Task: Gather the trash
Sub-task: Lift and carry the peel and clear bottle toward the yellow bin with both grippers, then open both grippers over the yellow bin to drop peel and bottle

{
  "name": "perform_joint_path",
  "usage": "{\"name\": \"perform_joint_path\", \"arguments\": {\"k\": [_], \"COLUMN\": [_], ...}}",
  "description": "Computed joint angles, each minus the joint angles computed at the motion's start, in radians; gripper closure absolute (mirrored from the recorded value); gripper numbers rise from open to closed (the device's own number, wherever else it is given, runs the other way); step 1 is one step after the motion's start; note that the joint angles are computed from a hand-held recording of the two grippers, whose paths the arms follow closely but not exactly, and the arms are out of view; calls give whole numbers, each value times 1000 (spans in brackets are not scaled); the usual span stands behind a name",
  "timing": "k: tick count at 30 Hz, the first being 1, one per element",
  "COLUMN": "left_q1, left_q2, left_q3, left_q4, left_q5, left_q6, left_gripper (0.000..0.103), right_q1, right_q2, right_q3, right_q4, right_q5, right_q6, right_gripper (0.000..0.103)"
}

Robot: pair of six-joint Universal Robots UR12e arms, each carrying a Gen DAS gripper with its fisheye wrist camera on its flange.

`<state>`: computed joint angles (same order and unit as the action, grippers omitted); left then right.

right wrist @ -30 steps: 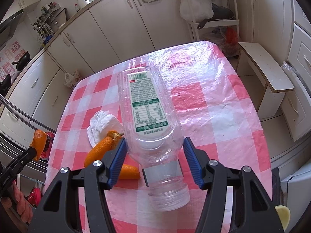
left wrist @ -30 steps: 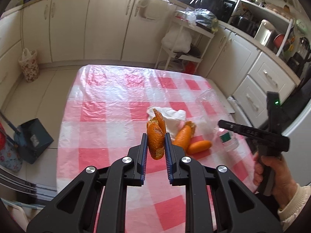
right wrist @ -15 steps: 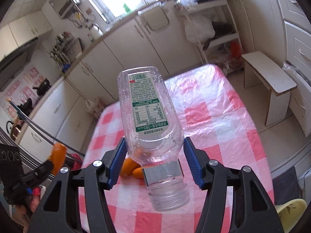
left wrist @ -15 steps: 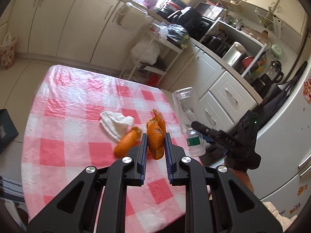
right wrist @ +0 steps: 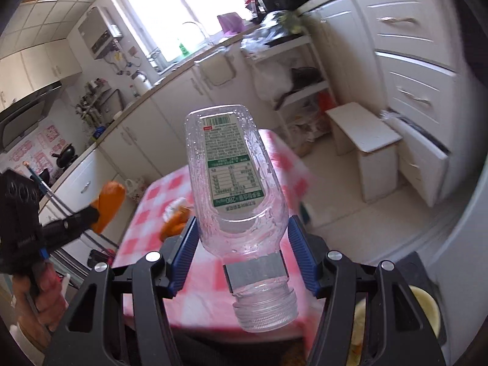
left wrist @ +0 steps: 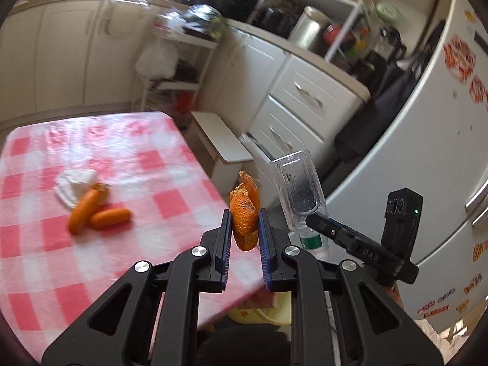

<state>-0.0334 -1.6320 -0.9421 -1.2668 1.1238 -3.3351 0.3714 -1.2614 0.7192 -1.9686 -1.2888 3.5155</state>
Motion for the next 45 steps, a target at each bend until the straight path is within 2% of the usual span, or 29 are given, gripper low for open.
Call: {"name": "perform_joint_path", "arguments": {"k": [4, 8, 11, 15, 22, 23, 24, 26, 31, 35, 45], "left_q1": [-115, -209, -263, -310, -365, -372, -375, -383, -391, -371, -302], "left_q2": [-81, -148, -189, -236, -303, -312, -318, -326, -312, -290, -211], "left_q3": [96, 179, 225, 275, 335, 344, 349, 355, 330, 302, 213], "left_q4": [-68, -139, -191, -260, -384, -404, -419, -436, -407, -373, -270], "left_q5": [37, 71, 99, 131, 208, 223, 226, 246, 279, 270, 234], "left_q6": [28, 73, 94, 97, 127, 135, 142, 154, 177, 145, 54], "left_gripper": [87, 87, 87, 87, 86, 82, 79, 62, 50, 46, 44], "right_q1": [-41, -73, -89, -103, -117, -118, -123, -127, -131, -133, -108], "right_q2": [-97, -162, -198, -226, -254, -253, -255, -252, -259, -260, -237], "right_q3": [145, 236, 293, 357, 439, 442, 448, 448, 458, 459, 408], "right_q4": [-9, 16, 30, 45, 71, 79, 87, 118, 123, 114, 98], "right_q5": [-46, -81, -92, -85, -65, -66, -65, -67, -71, -72, -75], "right_q6": [34, 62, 90, 124, 149, 150, 149, 155, 165, 164, 139], "right_gripper": [45, 45, 45, 45, 45, 45, 45, 43, 39, 39, 37]}}
